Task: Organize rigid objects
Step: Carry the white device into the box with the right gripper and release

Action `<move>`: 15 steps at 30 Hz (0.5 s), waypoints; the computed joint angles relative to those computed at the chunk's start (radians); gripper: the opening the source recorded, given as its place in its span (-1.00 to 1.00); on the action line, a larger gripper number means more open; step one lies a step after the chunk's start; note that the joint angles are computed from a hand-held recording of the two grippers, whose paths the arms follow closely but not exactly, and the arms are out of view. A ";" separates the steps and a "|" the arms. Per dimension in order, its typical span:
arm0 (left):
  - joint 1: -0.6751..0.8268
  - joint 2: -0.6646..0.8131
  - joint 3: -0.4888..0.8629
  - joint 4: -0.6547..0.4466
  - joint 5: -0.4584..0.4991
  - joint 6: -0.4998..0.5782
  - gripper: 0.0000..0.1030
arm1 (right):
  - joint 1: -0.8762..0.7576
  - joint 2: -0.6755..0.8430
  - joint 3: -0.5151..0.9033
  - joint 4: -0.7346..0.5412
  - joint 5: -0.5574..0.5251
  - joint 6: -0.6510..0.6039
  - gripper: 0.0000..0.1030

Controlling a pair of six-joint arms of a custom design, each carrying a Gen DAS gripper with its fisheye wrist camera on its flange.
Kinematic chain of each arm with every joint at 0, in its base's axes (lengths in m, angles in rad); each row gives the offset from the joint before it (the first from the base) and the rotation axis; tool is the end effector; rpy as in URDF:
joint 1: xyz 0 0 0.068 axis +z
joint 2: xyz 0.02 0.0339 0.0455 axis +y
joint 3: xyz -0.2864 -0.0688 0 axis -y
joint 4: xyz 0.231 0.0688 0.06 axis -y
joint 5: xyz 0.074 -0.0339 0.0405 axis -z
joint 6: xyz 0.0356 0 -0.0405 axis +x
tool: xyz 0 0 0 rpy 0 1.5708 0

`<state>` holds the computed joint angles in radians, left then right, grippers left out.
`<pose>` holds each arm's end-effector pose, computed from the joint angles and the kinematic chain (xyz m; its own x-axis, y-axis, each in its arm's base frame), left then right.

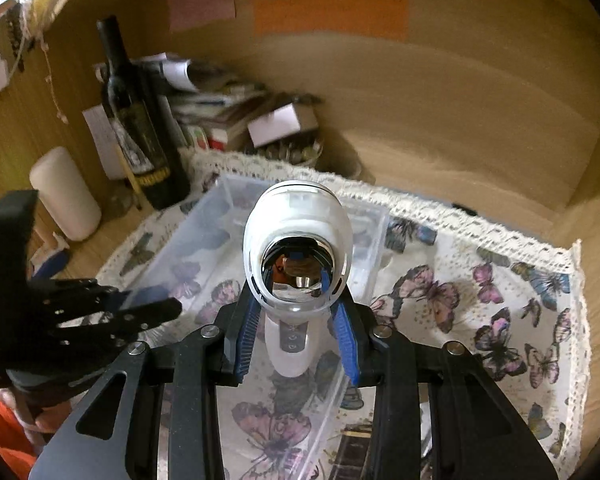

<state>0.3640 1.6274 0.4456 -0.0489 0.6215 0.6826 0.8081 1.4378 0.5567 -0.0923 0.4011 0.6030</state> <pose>0.2070 0.0567 0.1114 -0.7517 0.2625 -0.6051 0.4720 0.8549 -0.2155 0.1726 0.1606 0.1691 -0.7619 -0.0416 -0.6464 -0.0993 0.9936 0.0531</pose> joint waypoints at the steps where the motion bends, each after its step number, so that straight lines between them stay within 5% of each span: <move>1: 0.000 0.001 0.002 -0.003 0.000 0.000 -0.64 | -0.007 0.021 0.007 0.006 -0.013 -0.008 -0.37; 9: -0.005 -0.006 -0.005 0.005 -0.004 -0.003 -0.64 | -0.071 0.121 0.020 0.061 -0.117 -0.044 -0.37; 15: -0.004 -0.006 -0.003 0.004 -0.002 -0.003 -0.64 | -0.048 0.077 0.015 0.046 -0.061 -0.047 -0.19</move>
